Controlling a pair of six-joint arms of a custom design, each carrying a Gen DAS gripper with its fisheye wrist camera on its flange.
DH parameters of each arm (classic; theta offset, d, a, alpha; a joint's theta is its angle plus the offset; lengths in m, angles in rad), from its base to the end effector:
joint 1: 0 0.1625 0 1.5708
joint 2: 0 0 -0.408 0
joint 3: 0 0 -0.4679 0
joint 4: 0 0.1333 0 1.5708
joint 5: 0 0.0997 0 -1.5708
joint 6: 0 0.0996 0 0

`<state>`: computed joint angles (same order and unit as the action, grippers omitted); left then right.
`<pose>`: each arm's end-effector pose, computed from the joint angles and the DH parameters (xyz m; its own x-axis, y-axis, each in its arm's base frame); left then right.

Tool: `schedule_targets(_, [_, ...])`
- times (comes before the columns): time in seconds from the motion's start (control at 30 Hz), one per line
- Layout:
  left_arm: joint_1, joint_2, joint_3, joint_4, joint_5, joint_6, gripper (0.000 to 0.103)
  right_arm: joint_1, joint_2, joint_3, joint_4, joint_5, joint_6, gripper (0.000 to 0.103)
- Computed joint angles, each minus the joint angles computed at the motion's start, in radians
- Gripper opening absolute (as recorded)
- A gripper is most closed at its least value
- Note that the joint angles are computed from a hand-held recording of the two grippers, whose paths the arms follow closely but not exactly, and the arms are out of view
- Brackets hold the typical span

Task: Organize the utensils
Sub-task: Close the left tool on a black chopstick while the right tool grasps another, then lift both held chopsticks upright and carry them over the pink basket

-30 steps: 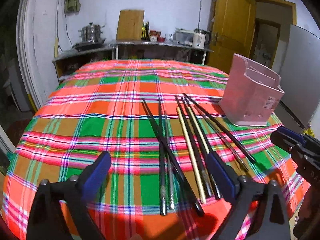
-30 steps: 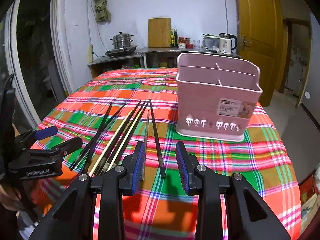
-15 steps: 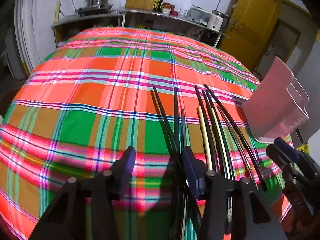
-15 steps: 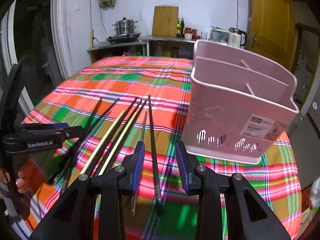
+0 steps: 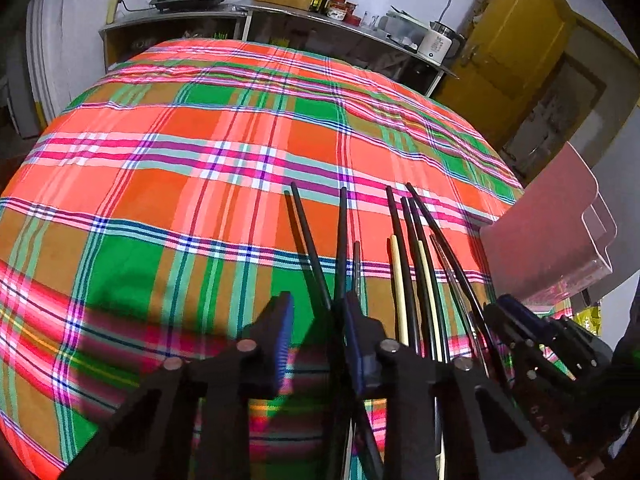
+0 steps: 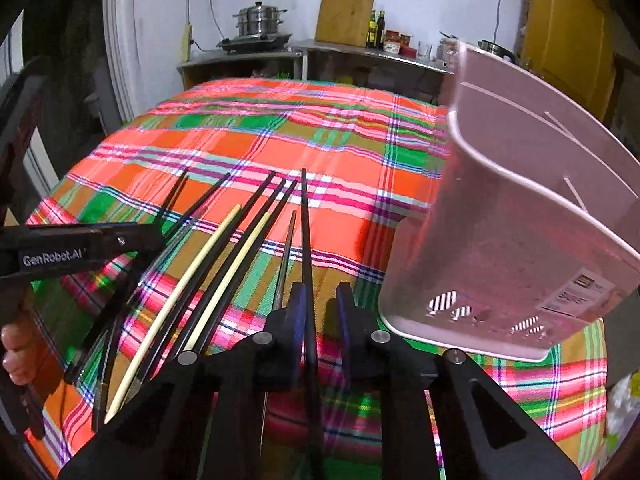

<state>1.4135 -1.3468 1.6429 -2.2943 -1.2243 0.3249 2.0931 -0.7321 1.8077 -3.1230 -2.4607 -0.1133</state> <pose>0.0605 -0.6857 0.3798 -0.8557 0.2948 -0.4252 0.4387 0.8491 -0.2942 0.3693 -0.5295 0.0136 -0.6686 -0.0921 0.7379 -0.5222 0.7646 -0.3778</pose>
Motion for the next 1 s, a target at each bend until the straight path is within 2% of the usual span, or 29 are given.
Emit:
schedule_targets(0.43, [-0.008, 0.023, -0.022, 0.008, 0.043, 0.009, 0.006, -0.011, 0.039, -0.074, 0.116, -0.011, 0.028, 0.016])
schedule_targets(0.73, [-0.012, 0.029, -0.031, 0.026, 0.057, 0.050, 0.006, -0.013, 0.069, -0.134, 0.199, -0.026, 0.053, 0.015])
schedule_targets(0.77, [-0.014, 0.030, -0.031, 0.025, 0.060, 0.058, 0.006, -0.014, 0.067, -0.134, 0.204, -0.021, 0.057, 0.013])
schedule_targets(0.8, [-0.015, 0.031, -0.031, 0.024, 0.060, 0.062, 0.006, -0.015, 0.066, -0.135, 0.209, -0.015, 0.060, 0.006])
schedule_targets(1.0, [-0.003, 0.033, -0.050, 0.046, 0.021, 0.054, 0.006, -0.011, 0.063, -0.130, 0.188, 0.000, 0.061, 0.006])
